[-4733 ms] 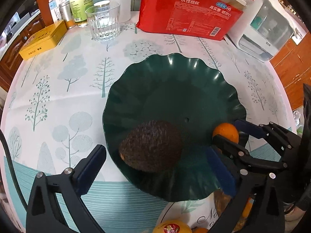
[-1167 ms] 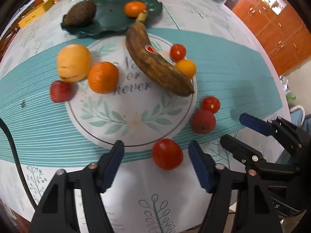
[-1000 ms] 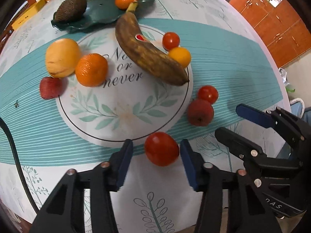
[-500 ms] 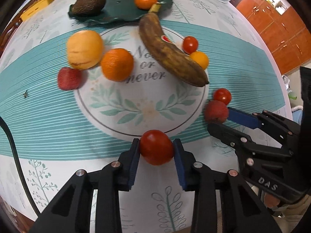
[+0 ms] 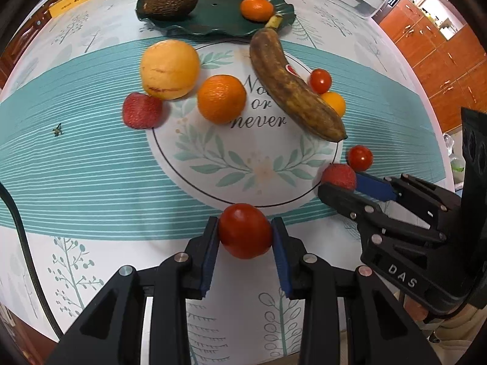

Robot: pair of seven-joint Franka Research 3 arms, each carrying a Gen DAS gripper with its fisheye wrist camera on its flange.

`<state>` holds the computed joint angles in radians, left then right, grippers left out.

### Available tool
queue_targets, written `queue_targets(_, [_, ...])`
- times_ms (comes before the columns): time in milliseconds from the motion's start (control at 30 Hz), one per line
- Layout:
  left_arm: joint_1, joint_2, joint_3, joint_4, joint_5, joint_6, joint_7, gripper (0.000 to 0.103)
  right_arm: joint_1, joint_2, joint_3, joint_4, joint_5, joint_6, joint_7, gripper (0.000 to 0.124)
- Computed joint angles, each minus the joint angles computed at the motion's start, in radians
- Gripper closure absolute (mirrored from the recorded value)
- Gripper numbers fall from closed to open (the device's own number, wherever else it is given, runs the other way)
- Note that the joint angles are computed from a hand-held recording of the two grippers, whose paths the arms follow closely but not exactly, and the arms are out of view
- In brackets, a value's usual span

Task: Organize fruits
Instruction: 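Grasp a cherry tomato with the left tool while the right tool grasps a lychee, then carry tomato and lychee to the green plate and open both tools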

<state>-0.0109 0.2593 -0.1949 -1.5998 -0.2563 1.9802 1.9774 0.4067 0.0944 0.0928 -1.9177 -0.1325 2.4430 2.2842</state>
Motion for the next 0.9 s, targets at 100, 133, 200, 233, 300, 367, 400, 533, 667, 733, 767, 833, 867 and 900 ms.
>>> queue_targets(100, [-0.009,-0.003,-0.005,-0.009,-0.005,0.013,-0.024,0.07,0.001,0.0,0.005,0.002,0.021,0.004,-0.015,0.092])
queue_targets(133, [-0.009,-0.005,-0.005,-0.011,-0.006,0.014,-0.025,0.07,0.003,0.004,0.005,0.008,0.021,0.003,-0.017,0.092])
queue_targets(200, [-0.007,-0.013,-0.004,-0.017,-0.01,0.021,-0.023,0.07,0.006,0.005,0.007,0.017,0.021,0.002,-0.025,0.092])
queue_targets(233, [-0.007,-0.016,-0.004,-0.018,-0.012,0.024,-0.023,0.07,0.008,0.003,0.007,0.02,0.018,0.001,-0.029,0.092])
queue_targets(300, [-0.005,-0.016,-0.003,-0.008,-0.02,0.026,-0.024,0.07,0.011,0.003,0.007,0.03,0.011,-0.002,-0.034,0.093])
queue_targets(367, [-0.002,-0.013,-0.002,0.008,-0.026,0.023,-0.024,0.07,0.012,-0.002,0.007,0.038,0.005,-0.001,-0.043,0.093])
queue_targets(400, [-0.002,-0.019,-0.003,0.008,-0.031,0.029,-0.023,0.07,0.013,-0.006,0.007,0.043,0.001,0.0,-0.048,0.092])
queue_targets(533, [-0.001,-0.033,-0.002,0.023,-0.043,0.041,-0.018,0.07,0.014,-0.013,0.01,0.065,-0.016,0.004,-0.065,0.092])
queue_targets(667, [0.001,-0.066,0.002,0.011,-0.063,0.073,-0.013,0.07,0.014,-0.018,0.013,0.091,-0.026,0.009,-0.101,0.092])
queue_targets(733, [0.001,-0.076,0.006,0.014,-0.069,0.084,-0.015,0.07,0.016,-0.014,0.015,0.111,-0.032,0.007,-0.118,0.092])
queue_targets(767, [0.001,-0.084,0.008,0.014,-0.072,0.091,-0.017,0.07,0.017,-0.014,0.015,0.117,-0.032,0.008,-0.125,0.092])
queue_targets(833, [-0.001,-0.096,0.012,0.017,-0.069,0.094,-0.022,0.07,0.018,-0.013,0.016,0.134,-0.03,0.009,-0.142,0.092])
queue_targets(867, [-0.001,-0.1,0.014,0.023,-0.069,0.096,-0.023,0.07,0.018,-0.014,0.016,0.14,-0.024,0.013,-0.153,0.092])
queue_targets(900, [0.0,-0.103,0.016,0.026,-0.07,0.097,-0.022,0.07,0.018,-0.014,0.016,0.143,-0.022,0.017,-0.16,0.092])
